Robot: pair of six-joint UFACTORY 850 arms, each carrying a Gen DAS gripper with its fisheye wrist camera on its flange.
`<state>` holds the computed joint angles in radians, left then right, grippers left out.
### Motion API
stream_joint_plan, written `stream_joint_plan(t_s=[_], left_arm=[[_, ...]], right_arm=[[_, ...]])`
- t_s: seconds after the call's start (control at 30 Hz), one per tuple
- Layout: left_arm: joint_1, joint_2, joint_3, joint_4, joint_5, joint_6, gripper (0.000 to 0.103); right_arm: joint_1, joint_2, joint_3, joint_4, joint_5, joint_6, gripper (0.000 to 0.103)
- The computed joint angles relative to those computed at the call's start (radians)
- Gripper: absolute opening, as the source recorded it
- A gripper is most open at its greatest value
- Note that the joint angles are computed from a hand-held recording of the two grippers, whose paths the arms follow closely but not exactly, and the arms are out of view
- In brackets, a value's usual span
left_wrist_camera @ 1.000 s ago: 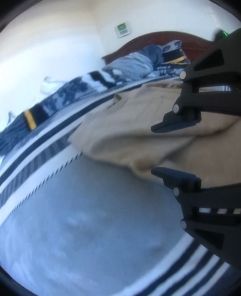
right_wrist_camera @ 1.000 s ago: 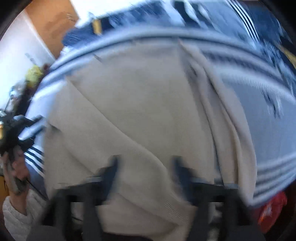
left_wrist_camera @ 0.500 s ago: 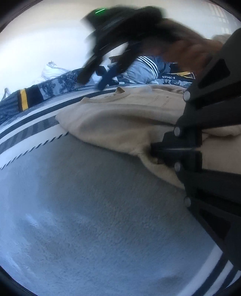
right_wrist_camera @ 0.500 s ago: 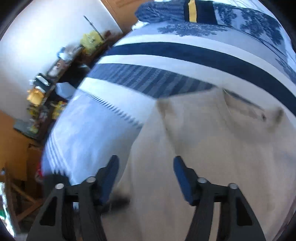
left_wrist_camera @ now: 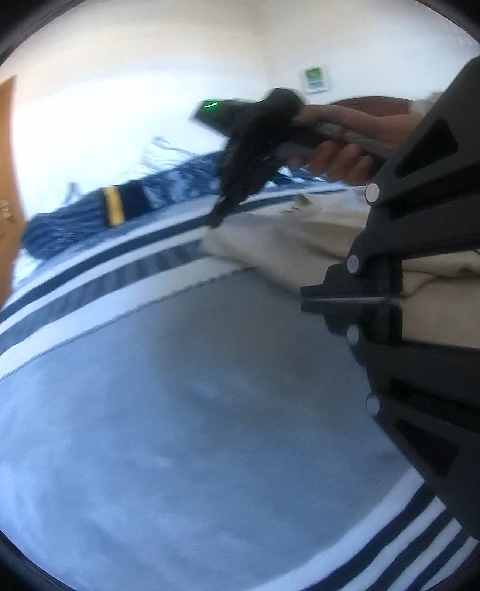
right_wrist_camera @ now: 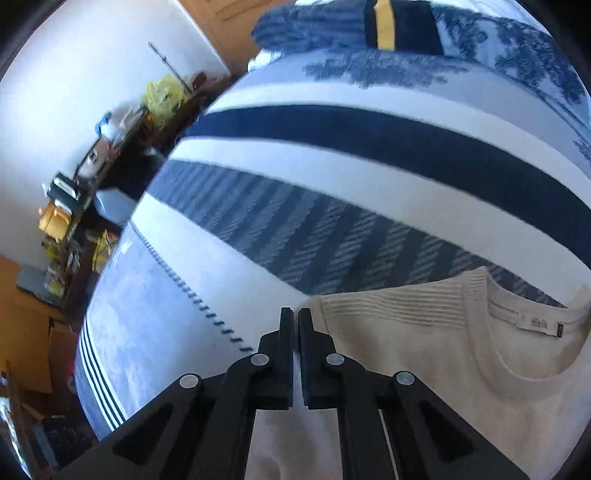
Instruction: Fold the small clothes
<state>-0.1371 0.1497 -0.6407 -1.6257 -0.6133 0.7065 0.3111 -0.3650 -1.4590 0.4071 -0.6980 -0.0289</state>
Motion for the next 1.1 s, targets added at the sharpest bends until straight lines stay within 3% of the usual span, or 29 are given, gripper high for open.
stream_joint_plan(t_s=[0.03, 0.1, 0.13, 0.2, 0.3, 0.43, 0.5, 0.53, 0.57, 0.63, 0.67, 0.73, 0.8, 0.9, 1.0, 1.03, 1.07, 1.1], left_arm=[[-0.011, 0.006, 0.000, 0.009, -0.001, 0.007, 0.004], [-0.052, 0.012, -0.012, -0.007, -0.006, 0.076, 0.030], [-0.083, 0.019, -0.020, 0.009, 0.018, 0.091, 0.047], [-0.137, 0.017, -0.037, 0.098, 0.070, 0.027, 0.049], [-0.164, -0.037, -0.067, 0.260, 0.058, -0.122, 0.048], [-0.154, -0.056, -0.059, 0.205, 0.019, -0.078, 0.047], [-0.154, -0.071, -0.063, 0.194, 0.025, -0.077, 0.039], [-0.158, -0.082, -0.069, 0.198, 0.035, -0.090, 0.016], [-0.156, -0.092, -0.074, 0.213, 0.036, -0.106, 0.004], [-0.113, -0.080, -0.046, 0.158, -0.005, -0.070, 0.004], [-0.112, -0.077, -0.039, 0.129, 0.000, -0.053, 0.004], [-0.083, -0.030, -0.008, 0.072, 0.000, -0.011, 0.003], [-0.074, -0.008, -0.001, 0.076, 0.048, -0.012, 0.003], [-0.066, -0.061, -0.005, 0.115, 0.026, -0.084, 0.003], [-0.062, -0.076, -0.010, 0.089, -0.006, -0.066, 0.005], [-0.067, -0.072, -0.017, 0.105, 0.000, -0.068, 0.011], [-0.077, -0.070, -0.024, 0.107, 0.009, -0.059, 0.021], [-0.086, -0.062, -0.026, 0.115, 0.018, -0.055, 0.025]], right_arm=[[0.007, -0.019, -0.013, -0.039, -0.010, 0.032, 0.004], [0.010, -0.042, -0.022, -0.158, -0.012, 0.134, 0.008], [0.009, -0.052, -0.027, -0.163, -0.020, 0.141, 0.018], [-0.014, -0.034, -0.005, -0.071, -0.022, 0.086, 0.028], [-0.034, 0.067, 0.094, 0.059, 0.027, -0.046, 0.067], [-0.037, 0.146, 0.200, 0.078, -0.018, -0.101, 0.068], [-0.038, 0.172, 0.247, 0.056, -0.048, -0.092, 0.068], [-0.023, 0.180, 0.274, -0.007, -0.046, -0.048, 0.061], [-0.011, 0.188, 0.297, -0.083, -0.043, 0.010, 0.049], [-0.008, 0.205, 0.328, -0.111, -0.026, 0.046, 0.008], [-0.023, 0.218, 0.336, -0.062, -0.020, 0.020, 0.004], [-0.038, 0.243, 0.344, -0.022, 0.004, 0.001, 0.003], [-0.046, 0.258, 0.338, -0.013, 0.019, -0.003, 0.003], [-0.053, 0.250, 0.330, 0.019, 0.039, -0.027, 0.003], [-0.041, 0.204, 0.341, -0.096, 0.023, 0.072, 0.004], [-0.048, 0.226, 0.356, -0.065, 0.032, 0.059, 0.005], [-0.063, 0.258, 0.374, 0.002, 0.026, 0.005, 0.008], [-0.079, 0.303, 0.402, 0.058, 0.030, -0.050, 0.033]])
